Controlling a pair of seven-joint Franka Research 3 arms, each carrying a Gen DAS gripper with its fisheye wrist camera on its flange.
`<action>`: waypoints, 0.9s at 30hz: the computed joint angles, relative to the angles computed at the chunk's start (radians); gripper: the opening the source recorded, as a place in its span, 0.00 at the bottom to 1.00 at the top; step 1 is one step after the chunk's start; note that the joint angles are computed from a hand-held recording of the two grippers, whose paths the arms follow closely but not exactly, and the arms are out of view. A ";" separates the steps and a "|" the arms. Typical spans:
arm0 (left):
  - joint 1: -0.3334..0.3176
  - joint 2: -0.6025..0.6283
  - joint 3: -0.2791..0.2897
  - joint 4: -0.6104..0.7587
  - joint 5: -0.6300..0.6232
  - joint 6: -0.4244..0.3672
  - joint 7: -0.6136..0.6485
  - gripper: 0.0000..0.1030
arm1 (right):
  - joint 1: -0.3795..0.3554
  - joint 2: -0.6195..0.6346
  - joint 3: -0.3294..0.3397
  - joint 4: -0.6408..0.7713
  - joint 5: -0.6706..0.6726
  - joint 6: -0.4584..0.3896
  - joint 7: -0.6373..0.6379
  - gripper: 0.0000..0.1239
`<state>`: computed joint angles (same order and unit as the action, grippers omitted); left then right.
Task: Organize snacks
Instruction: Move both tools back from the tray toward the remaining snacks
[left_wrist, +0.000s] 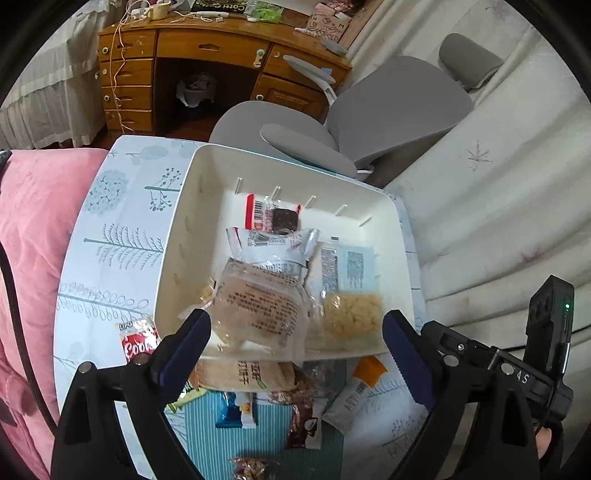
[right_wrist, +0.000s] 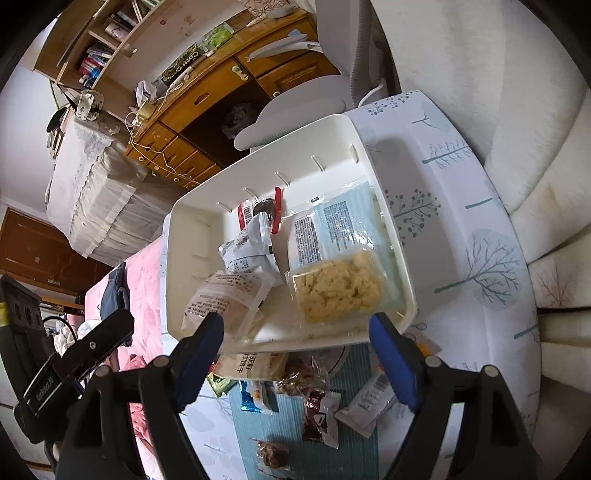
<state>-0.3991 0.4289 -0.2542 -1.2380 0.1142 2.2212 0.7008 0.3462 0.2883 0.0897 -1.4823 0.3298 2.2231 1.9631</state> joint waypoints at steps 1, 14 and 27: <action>0.003 -0.015 -0.004 -0.021 -0.005 0.013 0.004 0.91 | 0.002 -0.015 0.000 -0.019 0.003 0.011 0.008 0.66; 0.042 -0.274 -0.048 -0.324 -0.117 0.086 0.144 0.91 | 0.059 -0.244 0.025 -0.297 -0.113 0.154 0.231 0.66; 0.018 -0.496 -0.048 -0.584 -0.176 0.135 0.220 0.91 | 0.083 -0.433 0.108 -0.540 -0.273 0.305 0.520 0.66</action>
